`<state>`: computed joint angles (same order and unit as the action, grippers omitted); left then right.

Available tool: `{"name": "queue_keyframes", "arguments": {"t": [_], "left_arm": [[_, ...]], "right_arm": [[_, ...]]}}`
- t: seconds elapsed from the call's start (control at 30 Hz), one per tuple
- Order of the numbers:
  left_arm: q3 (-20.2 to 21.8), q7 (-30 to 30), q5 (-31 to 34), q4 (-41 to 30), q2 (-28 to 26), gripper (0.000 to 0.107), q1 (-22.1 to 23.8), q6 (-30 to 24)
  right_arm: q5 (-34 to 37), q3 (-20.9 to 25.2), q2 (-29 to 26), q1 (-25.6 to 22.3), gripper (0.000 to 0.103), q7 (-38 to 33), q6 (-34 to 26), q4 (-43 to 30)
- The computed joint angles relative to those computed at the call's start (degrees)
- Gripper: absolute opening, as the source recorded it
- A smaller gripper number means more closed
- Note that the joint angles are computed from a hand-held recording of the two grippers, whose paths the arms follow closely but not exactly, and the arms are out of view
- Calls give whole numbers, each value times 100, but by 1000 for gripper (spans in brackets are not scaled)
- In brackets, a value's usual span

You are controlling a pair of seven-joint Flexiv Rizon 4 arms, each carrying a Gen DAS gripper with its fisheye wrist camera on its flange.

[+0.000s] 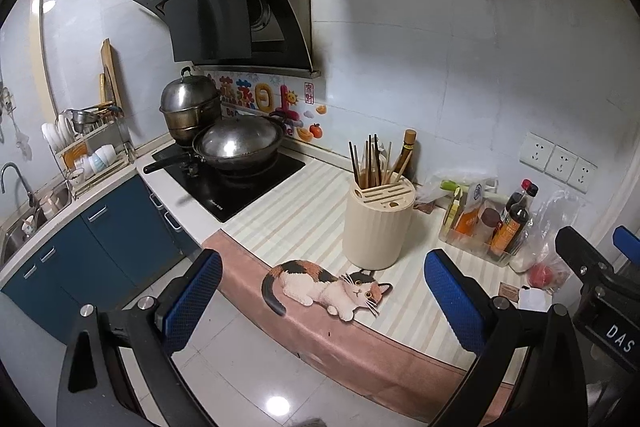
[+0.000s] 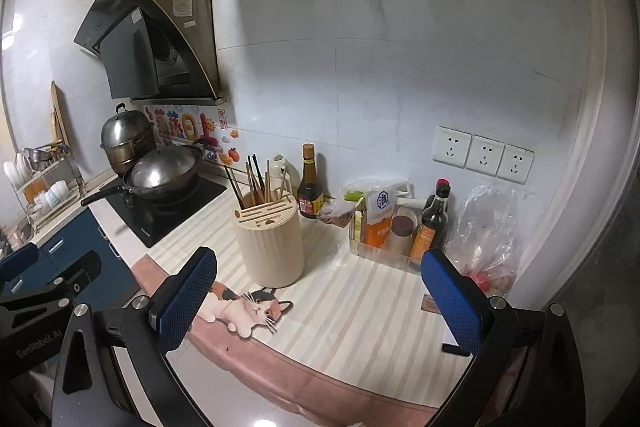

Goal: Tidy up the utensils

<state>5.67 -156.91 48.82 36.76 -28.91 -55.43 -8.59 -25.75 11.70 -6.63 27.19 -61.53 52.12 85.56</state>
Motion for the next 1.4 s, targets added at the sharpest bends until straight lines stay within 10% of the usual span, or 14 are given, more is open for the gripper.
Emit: {"name": "queue_keyframes", "arguments": {"t": [1.4], "left_arm": [[625, 385, -673, -1614, -912, 103, -85, -790]], "right_arm": [[619, -22, -224, 34, 103, -943, -615, -666]]}}
